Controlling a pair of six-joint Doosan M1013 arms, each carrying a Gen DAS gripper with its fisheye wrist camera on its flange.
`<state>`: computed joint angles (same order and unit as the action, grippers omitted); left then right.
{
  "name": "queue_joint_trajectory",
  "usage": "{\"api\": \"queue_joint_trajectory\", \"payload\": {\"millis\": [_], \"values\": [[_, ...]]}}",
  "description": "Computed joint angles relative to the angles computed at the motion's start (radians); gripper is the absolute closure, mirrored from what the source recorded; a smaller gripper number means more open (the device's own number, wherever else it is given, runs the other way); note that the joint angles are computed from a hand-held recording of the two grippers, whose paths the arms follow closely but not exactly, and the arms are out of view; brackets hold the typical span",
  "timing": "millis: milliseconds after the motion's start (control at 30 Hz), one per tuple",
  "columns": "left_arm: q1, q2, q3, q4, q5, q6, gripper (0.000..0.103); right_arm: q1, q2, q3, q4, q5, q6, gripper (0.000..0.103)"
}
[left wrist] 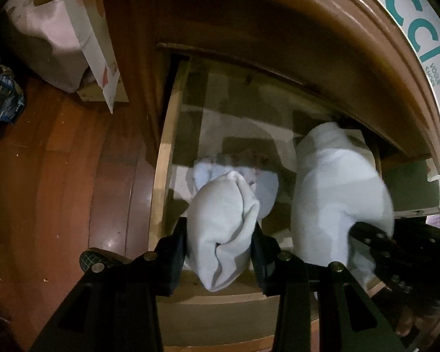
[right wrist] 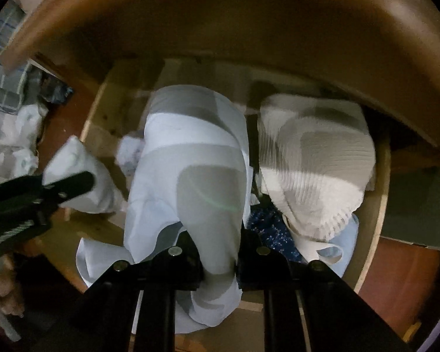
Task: Take underwear out of drawer
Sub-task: 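Lift the white underwear toward the shoe box with the right gripper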
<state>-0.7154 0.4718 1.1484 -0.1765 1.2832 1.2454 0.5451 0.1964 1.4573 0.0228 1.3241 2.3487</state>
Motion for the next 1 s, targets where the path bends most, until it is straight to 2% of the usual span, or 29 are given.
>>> {"api": "queue_joint_trajectory", "payload": {"millis": [400, 1000], "values": [[-0.003, 0.000, 0.002, 0.014, -0.007, -0.014, 0.063, 0.003, -0.048, -0.035, -0.018, 0.003, -0.006, 0.090], [-0.003, 0.002, 0.001, 0.016, -0.003, -0.004, 0.063, 0.024, -0.089, -0.081, -0.060, -0.009, 0.061, 0.091]]}}
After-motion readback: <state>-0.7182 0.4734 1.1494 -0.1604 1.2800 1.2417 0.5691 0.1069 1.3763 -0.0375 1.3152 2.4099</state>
